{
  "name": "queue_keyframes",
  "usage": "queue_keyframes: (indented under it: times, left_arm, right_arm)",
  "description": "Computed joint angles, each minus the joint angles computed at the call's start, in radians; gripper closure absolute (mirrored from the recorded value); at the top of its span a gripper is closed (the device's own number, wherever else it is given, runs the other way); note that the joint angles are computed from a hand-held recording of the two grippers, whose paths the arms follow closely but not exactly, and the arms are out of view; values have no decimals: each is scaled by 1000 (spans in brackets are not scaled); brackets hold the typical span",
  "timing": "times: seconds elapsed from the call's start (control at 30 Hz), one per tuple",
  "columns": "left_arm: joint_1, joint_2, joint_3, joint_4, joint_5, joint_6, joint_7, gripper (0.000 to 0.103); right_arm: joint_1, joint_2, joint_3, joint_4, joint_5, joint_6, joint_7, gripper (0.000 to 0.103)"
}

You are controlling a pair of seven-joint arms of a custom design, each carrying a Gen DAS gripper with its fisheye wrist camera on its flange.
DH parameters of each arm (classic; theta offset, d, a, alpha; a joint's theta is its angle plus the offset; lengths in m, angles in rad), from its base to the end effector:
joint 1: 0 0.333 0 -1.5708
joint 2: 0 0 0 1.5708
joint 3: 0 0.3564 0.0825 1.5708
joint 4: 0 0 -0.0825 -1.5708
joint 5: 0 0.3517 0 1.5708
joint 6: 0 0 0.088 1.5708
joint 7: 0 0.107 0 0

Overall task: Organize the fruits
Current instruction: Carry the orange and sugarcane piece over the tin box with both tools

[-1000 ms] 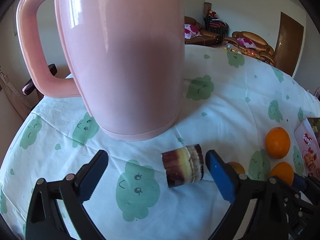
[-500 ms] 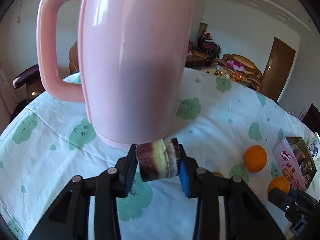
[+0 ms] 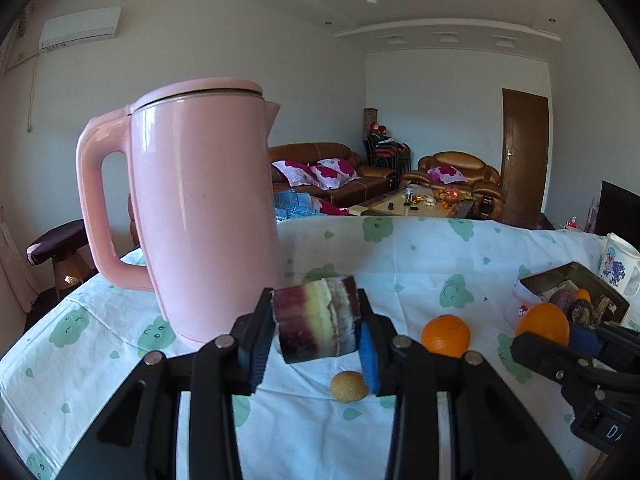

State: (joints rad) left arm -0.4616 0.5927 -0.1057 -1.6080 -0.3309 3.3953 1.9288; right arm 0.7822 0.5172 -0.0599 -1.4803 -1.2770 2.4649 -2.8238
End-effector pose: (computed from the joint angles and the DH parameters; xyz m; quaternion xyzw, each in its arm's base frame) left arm 0.6446 -0.3418 0.4791 -0.4267 0.7128 -0.4757 0.2891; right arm 0.5389 0.4901 0.4751 -0.5188 0.6823 -0.3272 0.3979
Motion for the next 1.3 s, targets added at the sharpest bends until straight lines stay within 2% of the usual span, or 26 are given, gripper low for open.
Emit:
queue_keyframes:
  times: [0.37, 0.47, 0.57, 0.9, 1.07, 1.3]
  left_arm:
    - [-167, -27, 160, -50, -110, 13, -2, 64]
    - [-185, -32, 168, -58, -127, 14, 4, 64]
    - [-235, -34, 211, -65, -157, 20, 14, 64]
    - [-285, -41, 217, -69, -180, 6, 24, 64]
    - [-325, -36, 243, -59, -190, -11, 14, 64]
    - [-341, -32, 242, -50, -154, -31, -29, 64]
  right_arm:
    - [2, -41, 17, -62, -16, -34, 5, 66]
    - [0, -57, 26, -86, -31, -40, 12, 66]
    - [-5, -75, 35, -111, -45, -45, 26, 66]
    - [-29, -135, 70, -194, -95, -87, 64, 66]
    - [-47, -171, 90, -241, -121, -107, 99, 66]
    - [-75, -218, 118, -304, -141, -145, 132, 66]
